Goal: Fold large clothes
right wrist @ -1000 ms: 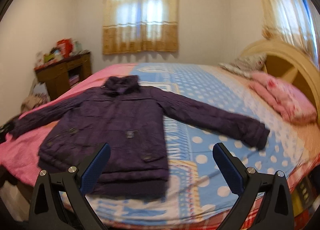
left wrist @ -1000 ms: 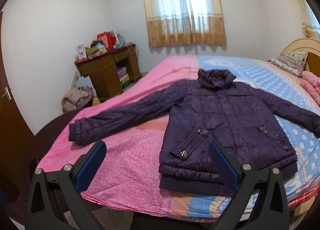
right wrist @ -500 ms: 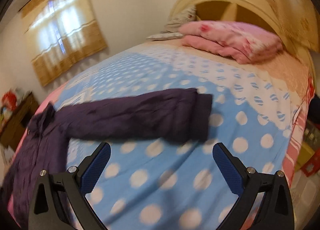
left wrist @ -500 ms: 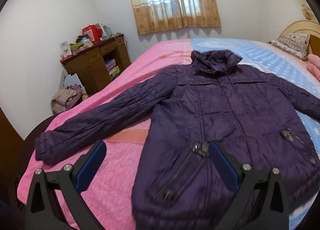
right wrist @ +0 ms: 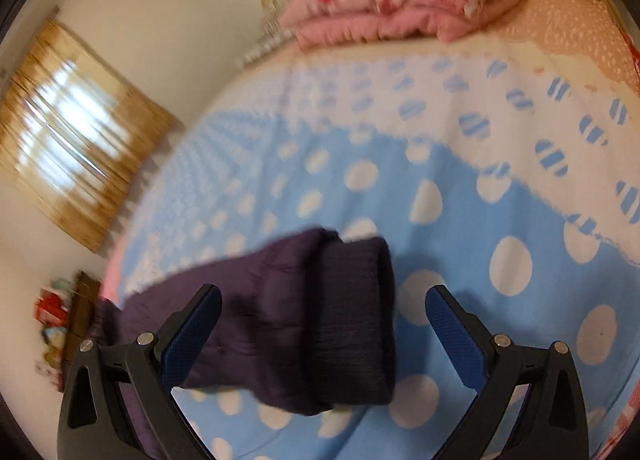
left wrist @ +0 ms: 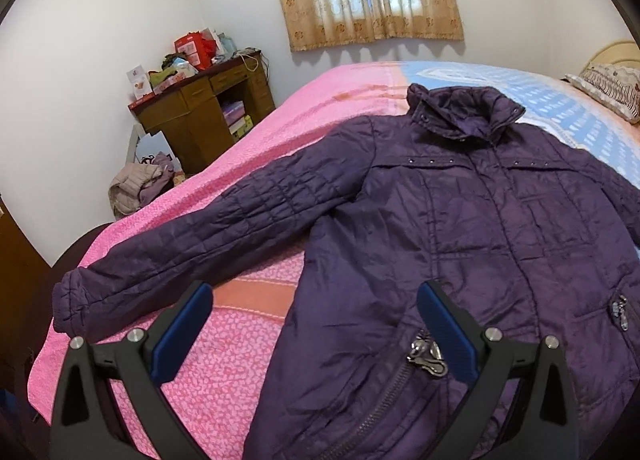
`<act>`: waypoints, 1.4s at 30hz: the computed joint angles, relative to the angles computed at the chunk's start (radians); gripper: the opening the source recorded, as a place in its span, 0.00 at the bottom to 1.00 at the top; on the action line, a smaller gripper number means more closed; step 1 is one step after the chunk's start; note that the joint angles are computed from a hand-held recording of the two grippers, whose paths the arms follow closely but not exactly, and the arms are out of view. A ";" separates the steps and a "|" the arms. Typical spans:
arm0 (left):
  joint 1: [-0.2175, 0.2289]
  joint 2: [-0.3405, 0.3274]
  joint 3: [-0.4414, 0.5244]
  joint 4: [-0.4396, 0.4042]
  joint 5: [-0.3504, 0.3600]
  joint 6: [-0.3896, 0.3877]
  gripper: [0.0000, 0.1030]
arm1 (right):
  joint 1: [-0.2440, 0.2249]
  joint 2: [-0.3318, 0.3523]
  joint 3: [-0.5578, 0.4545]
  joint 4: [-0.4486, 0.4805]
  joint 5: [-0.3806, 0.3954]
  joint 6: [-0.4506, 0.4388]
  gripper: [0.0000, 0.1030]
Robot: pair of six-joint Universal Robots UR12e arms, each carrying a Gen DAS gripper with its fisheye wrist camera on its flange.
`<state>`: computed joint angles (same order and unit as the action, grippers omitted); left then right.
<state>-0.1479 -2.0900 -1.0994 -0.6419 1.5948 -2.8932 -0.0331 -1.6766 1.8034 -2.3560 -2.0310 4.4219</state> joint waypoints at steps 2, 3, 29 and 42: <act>-0.001 -0.007 0.009 -0.001 0.005 -0.005 1.00 | 0.003 0.028 -0.048 0.139 0.015 -0.048 0.97; -0.002 -0.010 0.012 0.000 0.008 -0.006 1.00 | 0.018 0.044 -0.067 0.180 -0.017 -0.082 0.97; 0.026 -0.023 0.052 -0.001 -0.023 -0.042 1.00 | 0.082 0.138 -0.284 0.177 -0.242 -0.427 0.34; 0.047 -0.020 0.047 -0.018 -0.066 -0.056 1.00 | 0.226 0.477 -0.819 0.097 -0.399 -1.043 0.33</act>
<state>-0.1007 -2.1103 -1.0525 -0.6596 1.5290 -2.9491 0.1931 -1.1994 0.9839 -2.2591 -2.4299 3.3790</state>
